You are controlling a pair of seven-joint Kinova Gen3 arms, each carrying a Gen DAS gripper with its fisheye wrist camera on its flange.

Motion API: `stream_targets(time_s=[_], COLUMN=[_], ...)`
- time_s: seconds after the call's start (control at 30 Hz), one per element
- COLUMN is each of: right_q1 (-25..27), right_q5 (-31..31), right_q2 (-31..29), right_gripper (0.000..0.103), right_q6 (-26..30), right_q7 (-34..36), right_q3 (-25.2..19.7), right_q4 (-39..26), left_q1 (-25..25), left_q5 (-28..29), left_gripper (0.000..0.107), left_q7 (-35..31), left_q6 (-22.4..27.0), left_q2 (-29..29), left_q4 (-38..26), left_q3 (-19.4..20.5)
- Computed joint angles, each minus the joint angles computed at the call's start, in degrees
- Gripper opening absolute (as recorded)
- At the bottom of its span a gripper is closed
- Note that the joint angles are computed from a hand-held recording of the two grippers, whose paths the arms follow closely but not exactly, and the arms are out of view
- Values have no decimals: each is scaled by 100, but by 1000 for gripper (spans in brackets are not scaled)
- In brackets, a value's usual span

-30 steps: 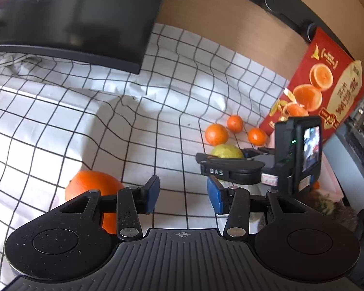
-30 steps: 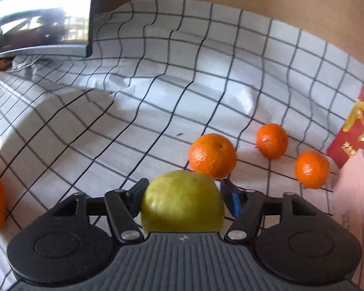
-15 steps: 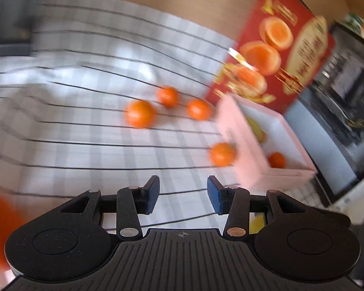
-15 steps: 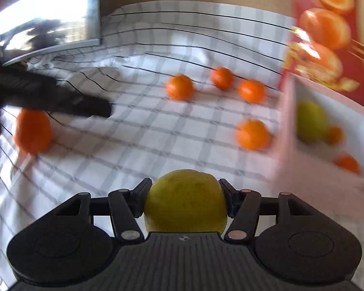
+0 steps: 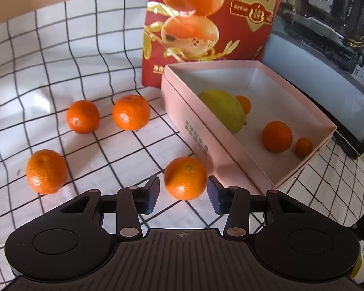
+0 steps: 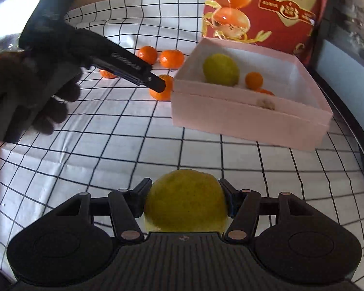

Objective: Organize fruits
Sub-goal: 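Grasp a mandarin with the left gripper while the right gripper holds the pear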

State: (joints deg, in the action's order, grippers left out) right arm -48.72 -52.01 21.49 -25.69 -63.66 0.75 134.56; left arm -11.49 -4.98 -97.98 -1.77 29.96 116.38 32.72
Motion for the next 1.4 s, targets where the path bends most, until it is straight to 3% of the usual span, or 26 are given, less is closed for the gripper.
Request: stream_targets(time_s=[0.07,0.17,0.23,0.33,0.4,0.57,0.7,0.8,0.9,0.97,1.1,1.2,1.4], right_q1=[46,86,62,19,145,117,86,41,-1,-41,-75,-78,-61], right_q5=[186,342,367,341,476,582,633,586,516,455,408,366,485], right_q2=[14,35,55,89,84,106,161,194,203,209,244,261,383], right_gripper=[60,60,60,60,60,62,65,67,69,70,74,78,82], right_q6=[-209,-415,-506,-614,-461,-589,-776,-895,-976,-1047,-1216,-1252,-1550], right_q7=[-245,-407,-426,-424,-472,-592,-737,-800,-838,-860,-946,-953,-1156], right_q3=[-111,-224,-231,-252,-290,-296,-322,-336,-350,-365,-413,-419,-488], right_q4=[127,232,258,284,254,331,400,439,475,511,585,583,685], left_q1=[-140,-264,-54,466,937,2116,2963,2968,3208,3058,2183,1523,297], left_q5=[211,623,1087,1786,2252,3219,3029,2446,2044,2200,2583,2115,849], left_gripper=[48,50,49,48,48,51,54,56,56,55,54,54,54], left_q7=[136,97,18,-173,-383,-1278,-984,-285,138,-9,-552,-225,1128], left_q6=[-72,-714,-1180,-1734,-1732,-1006,-904,-286,-290,-285,-147,-557,-1045], left_q2=[-126,-447,-637,-484,-417,-349,-97,95,191,172,-112,-457,-1222], left_q4=[86,452,656,698,589,163,-42,-443,-475,-468,-234,400,1795], left_q3=[100,-50,-522,-1318,-1849,-3048,-3986,-4149,-4416,-4244,-3301,-2508,-925])
